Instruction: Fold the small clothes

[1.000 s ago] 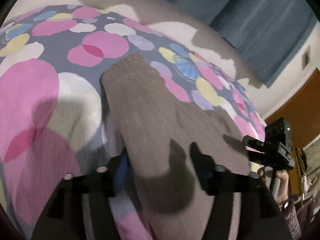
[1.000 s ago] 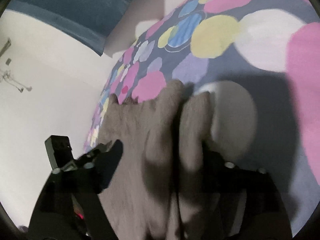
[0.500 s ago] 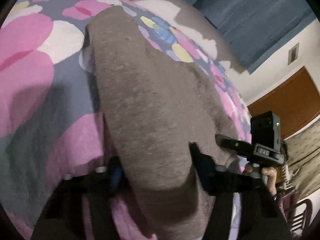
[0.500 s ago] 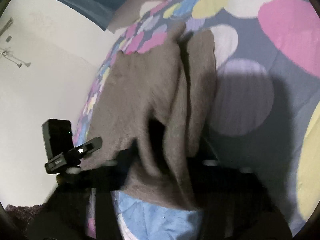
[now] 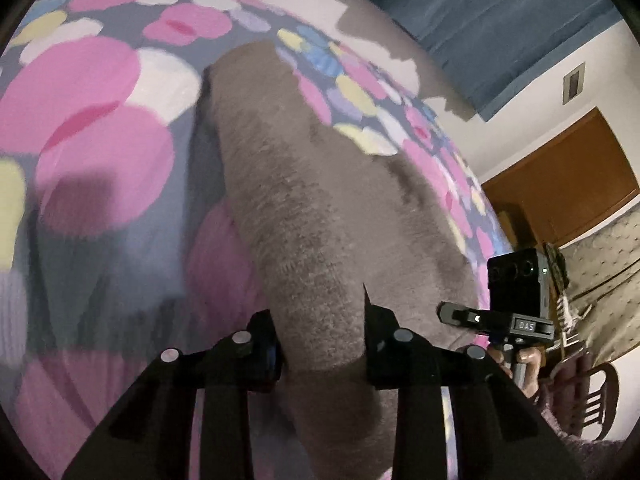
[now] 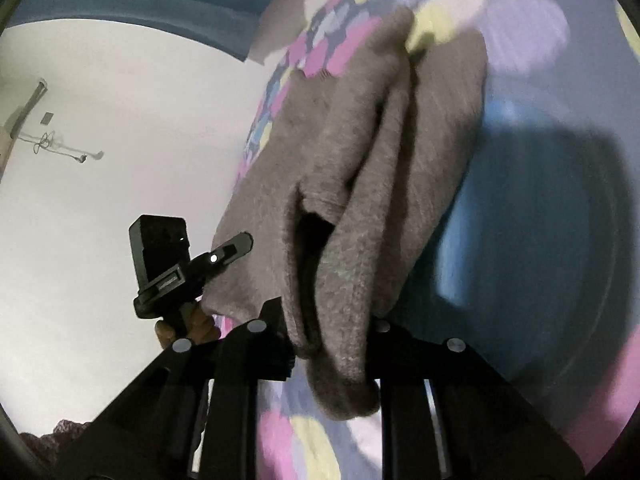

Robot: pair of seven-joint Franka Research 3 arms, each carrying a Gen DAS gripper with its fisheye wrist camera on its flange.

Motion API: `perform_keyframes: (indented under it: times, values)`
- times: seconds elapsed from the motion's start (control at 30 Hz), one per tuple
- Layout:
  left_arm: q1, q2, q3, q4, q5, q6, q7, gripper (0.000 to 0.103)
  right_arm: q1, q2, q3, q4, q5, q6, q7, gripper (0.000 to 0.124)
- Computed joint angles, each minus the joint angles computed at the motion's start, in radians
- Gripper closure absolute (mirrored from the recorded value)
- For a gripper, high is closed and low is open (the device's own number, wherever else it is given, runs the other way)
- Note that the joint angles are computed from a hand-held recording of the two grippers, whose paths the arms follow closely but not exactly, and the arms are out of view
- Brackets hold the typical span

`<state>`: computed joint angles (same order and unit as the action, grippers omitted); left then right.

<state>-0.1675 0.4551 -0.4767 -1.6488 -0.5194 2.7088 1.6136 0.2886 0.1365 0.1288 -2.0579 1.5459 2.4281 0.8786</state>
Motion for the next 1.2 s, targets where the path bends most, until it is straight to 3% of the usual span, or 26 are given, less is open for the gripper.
perform_keyframes:
  times: [0.13, 0.23, 0.3, 0.47, 0.6, 0.73, 0.77, 0.8, 0.83, 0.87, 1.0, 1.13, 1.2]
  values:
    - [0.015, -0.008, -0.025, -0.049, -0.026, 0.066, 0.031, 0.065, 0.006, 0.0, 0.002, -0.01, 0.021, 0.024, -0.008, 0.107]
    - [0.019, -0.028, -0.037, -0.077, -0.028, 0.094, 0.049, 0.051, 0.014, -0.047, -0.001, -0.044, -0.01, 0.082, 0.018, 0.085]
    - [0.014, -0.044, -0.035, -0.097, -0.017, 0.105, 0.054, 0.044, 0.014, -0.063, -0.008, -0.044, 0.017, 0.105, 0.017, 0.06]
    - [0.031, -0.075, -0.067, -0.157, -0.051, 0.138, 0.112, 0.037, 0.012, -0.039, -0.023, -0.002, 0.04, 0.198, 0.049, 0.049]
    - [0.023, -0.083, -0.059, -0.177, -0.064, 0.15, 0.11, 0.037, -0.003, 0.061, -0.019, 0.112, 0.02, 0.253, 0.099, 0.049]
    - [0.004, -0.108, -0.033, -0.207, -0.045, 0.162, 0.079, 0.037, -0.01, 0.155, 0.001, 0.223, -0.115, 0.314, 0.221, 0.051]
    - [-0.002, -0.113, -0.026, -0.213, -0.033, 0.167, 0.07, 0.037, -0.014, 0.17, 0.004, 0.238, -0.167, 0.309, 0.259, 0.063]
    - [-0.011, -0.118, -0.016, -0.221, -0.016, 0.175, 0.057, 0.036, -0.016, 0.182, 0.003, 0.248, -0.238, 0.298, 0.312, 0.088]
    - [-0.016, -0.121, -0.01, -0.227, -0.002, 0.18, 0.044, 0.033, -0.007, 0.203, -0.009, 0.265, -0.349, 0.286, 0.4, 0.101]
    - [-0.018, -0.126, -0.008, -0.234, 0.007, 0.185, 0.034, 0.032, -0.008, 0.217, -0.008, 0.275, -0.397, 0.286, 0.43, 0.105]
    - [-0.012, -0.147, -0.009, -0.262, 0.022, 0.209, 0.008, 0.029, -0.09, 0.215, 0.069, 0.25, -0.236, 0.298, 0.301, 0.112]
    - [0.025, -0.16, -0.036, -0.286, -0.022, 0.229, 0.025, 0.029, -0.099, 0.185, 0.073, 0.208, -0.129, 0.323, 0.233, 0.113]
    - [0.032, -0.161, -0.042, -0.288, -0.039, 0.229, 0.028, 0.029, -0.091, 0.154, 0.067, 0.181, -0.132, 0.305, 0.223, 0.104]
